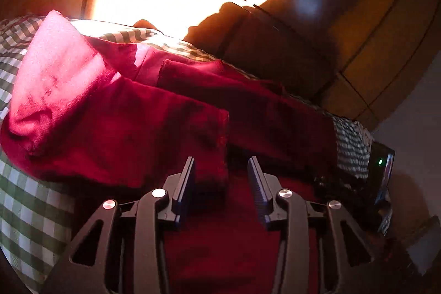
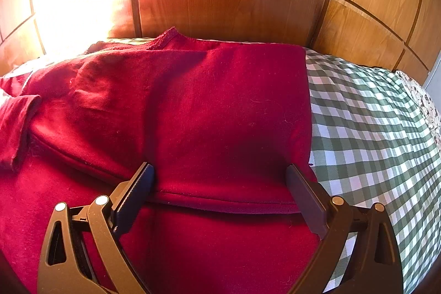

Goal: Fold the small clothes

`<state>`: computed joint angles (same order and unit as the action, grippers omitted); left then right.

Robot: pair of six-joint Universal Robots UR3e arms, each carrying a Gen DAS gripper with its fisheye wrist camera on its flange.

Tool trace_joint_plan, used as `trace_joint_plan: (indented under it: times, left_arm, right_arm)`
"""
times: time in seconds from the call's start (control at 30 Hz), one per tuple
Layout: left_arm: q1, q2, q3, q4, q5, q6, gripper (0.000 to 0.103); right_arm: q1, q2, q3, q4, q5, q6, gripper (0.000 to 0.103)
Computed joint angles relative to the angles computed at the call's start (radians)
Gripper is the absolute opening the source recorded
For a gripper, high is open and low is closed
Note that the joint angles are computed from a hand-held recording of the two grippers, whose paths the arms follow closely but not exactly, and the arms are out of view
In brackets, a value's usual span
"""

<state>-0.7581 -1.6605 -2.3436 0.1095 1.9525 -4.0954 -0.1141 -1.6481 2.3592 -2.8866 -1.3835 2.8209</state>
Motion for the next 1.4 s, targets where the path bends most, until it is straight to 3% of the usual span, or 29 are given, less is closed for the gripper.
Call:
trace_joint_plan:
  times: [0.07, 0.1, 0.2, 0.33, 0.47, 0.5, 0.53, 0.57, 0.73, 0.93, 1.03, 1.2, 1.3, 1.4]
  left_arm:
    - [-0.063, 0.005, -0.016, -0.031, 0.059, -0.027, 0.039]
    - [-0.064, 0.024, -0.048, -0.029, 0.063, -0.037, 0.039]
    - [-0.115, 0.021, -0.078, -0.068, 0.118, -0.097, 0.039]
    - [-0.156, -0.016, -0.134, -0.020, 0.144, -0.182, 0.039]
    - [-0.184, -0.056, -0.170, 0.053, 0.181, -0.199, 0.040]
    - [-0.182, -0.063, -0.178, 0.070, 0.178, -0.195, 0.040]
    - [-0.178, -0.075, -0.190, 0.102, 0.174, -0.191, 0.040]
    - [-0.173, -0.081, -0.209, 0.139, 0.169, -0.189, 0.040]
    - [-0.184, -0.109, -0.244, 0.227, 0.170, -0.201, 0.040]
    - [-0.152, -0.135, -0.261, 0.283, 0.151, -0.176, 0.040]
    - [-0.133, -0.123, -0.253, 0.267, 0.140, -0.161, 0.040]
    - [-0.119, -0.142, -0.203, 0.228, 0.124, -0.151, 0.040]
    - [-0.113, -0.087, -0.170, 0.104, 0.117, -0.149, 0.040]
    - [-0.120, 0.011, -0.115, -0.077, 0.125, -0.137, 0.040]
  right_arm:
    - [-0.003, -0.041, -0.013, 0.049, 0.025, 0.022, 0.084]
    - [-0.016, -0.077, -0.016, 0.094, 0.076, 0.031, 0.075]
    - [0.003, -0.147, -0.070, 0.277, 0.280, 0.050, 0.062]
    - [0.194, -0.007, -0.211, 0.375, 0.390, 0.117, 0.051]
    - [0.413, 0.217, -0.366, 0.295, 0.275, 0.271, 0.049]
    - [0.442, 0.241, -0.396, 0.283, 0.247, 0.295, 0.037]
    - [0.454, 0.247, -0.421, 0.301, 0.243, 0.298, 0.011]
    - [0.466, 0.237, -0.451, 0.327, 0.228, 0.301, 0.004]
    - [0.376, 0.008, -0.414, 0.278, 0.252, 0.250, 0.005]
    - [0.081, -0.217, -0.365, 0.351, 0.350, 0.139, 0.005]
    - [-0.036, -0.222, -0.309, 0.358, 0.341, 0.095, 0.005]
    - [-0.118, -0.118, -0.159, 0.229, 0.210, 0.069, 0.005]
    - [-0.098, -0.007, -0.110, 0.140, 0.135, 0.113, 0.005]
    - [-0.112, 0.054, -0.053, 0.038, 0.129, 0.110, 0.005]
